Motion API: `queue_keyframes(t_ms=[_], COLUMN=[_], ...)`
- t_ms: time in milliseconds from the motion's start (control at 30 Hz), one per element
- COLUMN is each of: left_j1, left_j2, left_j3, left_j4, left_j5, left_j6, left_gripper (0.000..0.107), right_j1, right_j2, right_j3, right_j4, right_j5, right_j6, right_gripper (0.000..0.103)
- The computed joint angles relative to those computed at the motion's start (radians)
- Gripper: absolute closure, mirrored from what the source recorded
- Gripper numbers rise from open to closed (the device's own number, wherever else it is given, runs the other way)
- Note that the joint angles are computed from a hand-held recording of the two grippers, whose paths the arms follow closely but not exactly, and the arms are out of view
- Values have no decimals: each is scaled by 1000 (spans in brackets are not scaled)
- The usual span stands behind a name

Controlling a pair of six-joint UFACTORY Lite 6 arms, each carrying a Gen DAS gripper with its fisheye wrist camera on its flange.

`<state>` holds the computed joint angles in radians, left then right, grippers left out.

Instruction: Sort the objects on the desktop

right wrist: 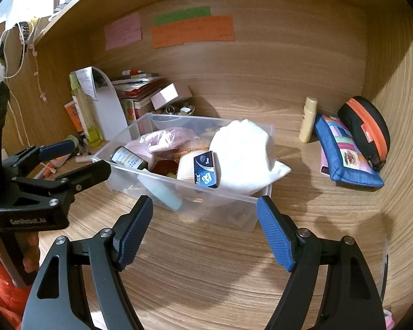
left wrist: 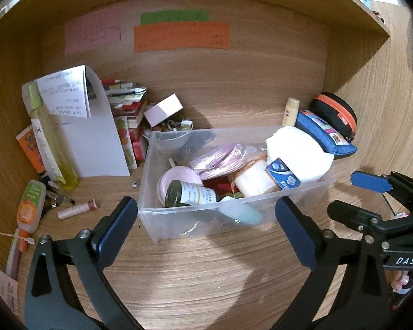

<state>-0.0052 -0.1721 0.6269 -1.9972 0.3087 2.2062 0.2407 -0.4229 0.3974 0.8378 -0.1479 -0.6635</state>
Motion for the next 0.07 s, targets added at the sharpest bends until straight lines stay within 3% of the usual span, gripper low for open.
queue_keyframes(t_ms=[67], left_j1=[12], left_j2=[17], left_j3=[8], left_j4=[-4], left_j5=[-6], left_j6=[13], left_gripper=[5], right_j1=[-7], right_j2=[12], right_j3=[1], right_j4=[6], right_j5=[-5], right_j6=[-7], right_gripper=[20])
